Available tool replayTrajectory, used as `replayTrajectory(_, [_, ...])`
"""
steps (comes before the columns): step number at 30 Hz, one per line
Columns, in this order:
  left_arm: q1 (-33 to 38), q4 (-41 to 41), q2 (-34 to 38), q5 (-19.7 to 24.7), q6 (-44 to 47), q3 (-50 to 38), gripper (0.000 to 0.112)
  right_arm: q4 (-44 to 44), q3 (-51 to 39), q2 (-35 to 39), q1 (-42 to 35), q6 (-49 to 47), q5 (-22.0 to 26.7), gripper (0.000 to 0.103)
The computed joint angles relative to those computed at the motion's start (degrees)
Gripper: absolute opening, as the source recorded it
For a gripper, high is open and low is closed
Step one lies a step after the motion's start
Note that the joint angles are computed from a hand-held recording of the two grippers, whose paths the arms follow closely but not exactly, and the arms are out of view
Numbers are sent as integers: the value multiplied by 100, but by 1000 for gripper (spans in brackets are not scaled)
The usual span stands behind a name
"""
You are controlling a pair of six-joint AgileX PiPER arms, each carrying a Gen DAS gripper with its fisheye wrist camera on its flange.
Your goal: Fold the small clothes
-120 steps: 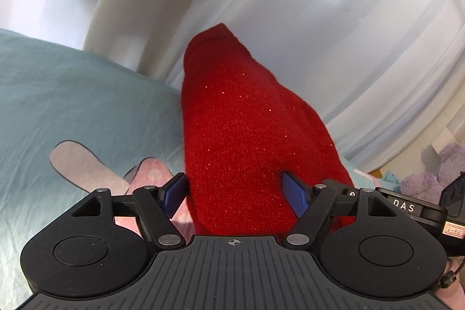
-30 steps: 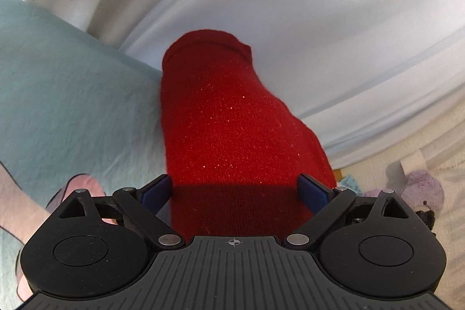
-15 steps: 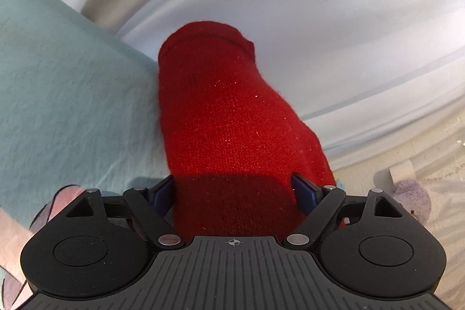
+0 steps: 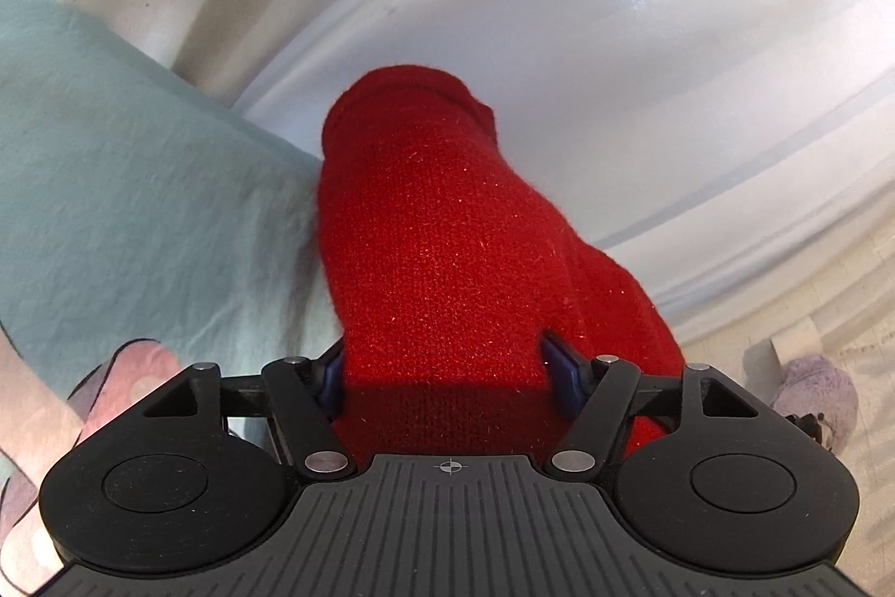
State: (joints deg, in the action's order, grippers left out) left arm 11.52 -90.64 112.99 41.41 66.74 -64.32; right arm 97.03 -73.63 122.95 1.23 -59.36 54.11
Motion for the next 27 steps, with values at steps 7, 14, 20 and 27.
replayTrajectory(7, [489, 357, -1092, 71, -203, 822, 69, -62, 313, -499, 313, 34, 41, 52])
replayTrajectory(14, [1182, 1734, -2720, -434, -1042, 1781, 73, 188, 572, -753, 980, -190, 181, 53])
replayTrajectory(20, [1697, 2904, -3406, -1050, -1644, 2259, 71, -1106, 715, -1410, 1777, 578, -1649, 65])
replayTrajectory(27, [1662, 3823, -4090, -1584, -2532, 2453, 80, -2583, 984, -2592, 3167, 1411, -4593, 65])
